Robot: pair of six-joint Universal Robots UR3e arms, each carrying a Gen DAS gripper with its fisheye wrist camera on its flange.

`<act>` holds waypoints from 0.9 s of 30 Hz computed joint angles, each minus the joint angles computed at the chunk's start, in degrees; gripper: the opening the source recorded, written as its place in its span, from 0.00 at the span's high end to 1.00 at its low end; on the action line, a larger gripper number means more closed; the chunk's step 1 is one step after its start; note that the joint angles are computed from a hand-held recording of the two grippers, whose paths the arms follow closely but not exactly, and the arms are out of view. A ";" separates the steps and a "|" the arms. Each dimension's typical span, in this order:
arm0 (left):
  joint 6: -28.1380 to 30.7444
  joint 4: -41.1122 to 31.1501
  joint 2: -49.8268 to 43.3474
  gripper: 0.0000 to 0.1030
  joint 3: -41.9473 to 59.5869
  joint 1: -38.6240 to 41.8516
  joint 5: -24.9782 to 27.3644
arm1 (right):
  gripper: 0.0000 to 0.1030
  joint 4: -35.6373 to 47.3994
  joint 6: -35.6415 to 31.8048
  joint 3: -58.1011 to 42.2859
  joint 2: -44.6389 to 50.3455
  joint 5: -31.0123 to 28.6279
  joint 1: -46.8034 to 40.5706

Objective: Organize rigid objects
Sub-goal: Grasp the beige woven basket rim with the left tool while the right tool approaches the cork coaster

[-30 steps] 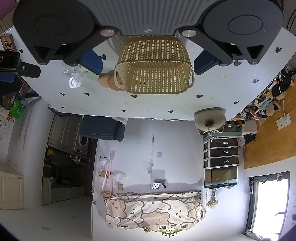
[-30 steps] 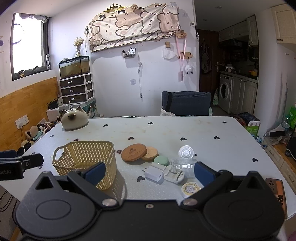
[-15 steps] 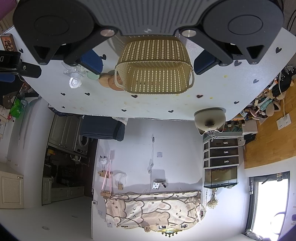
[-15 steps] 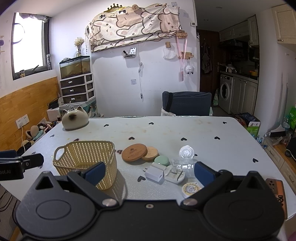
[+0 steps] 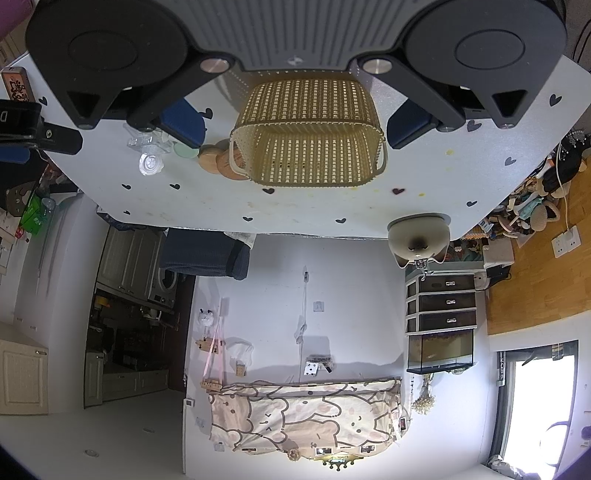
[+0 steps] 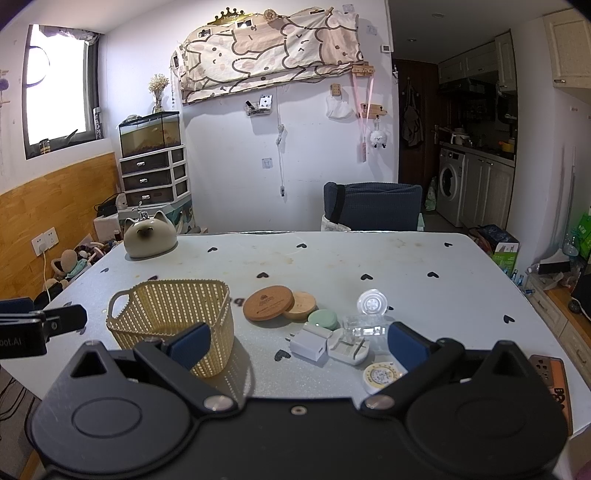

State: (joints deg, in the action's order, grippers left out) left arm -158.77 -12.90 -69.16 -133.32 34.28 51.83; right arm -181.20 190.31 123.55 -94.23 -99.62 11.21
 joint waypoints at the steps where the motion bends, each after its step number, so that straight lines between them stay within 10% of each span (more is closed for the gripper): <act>1: 0.00 0.00 0.00 0.00 0.00 0.00 0.00 | 0.00 0.00 0.00 0.00 0.00 0.00 0.00; 14: -0.88 -0.30 0.47 0.00 0.25 0.07 0.78 | 0.00 1.11 -1.56 0.53 -1.22 1.85 -0.83; 27: -7.18 6.79 -19.70 0.00 15.82 -5.71 8.57 | 0.00 3.35 -2.19 -13.55 10.11 0.73 -2.72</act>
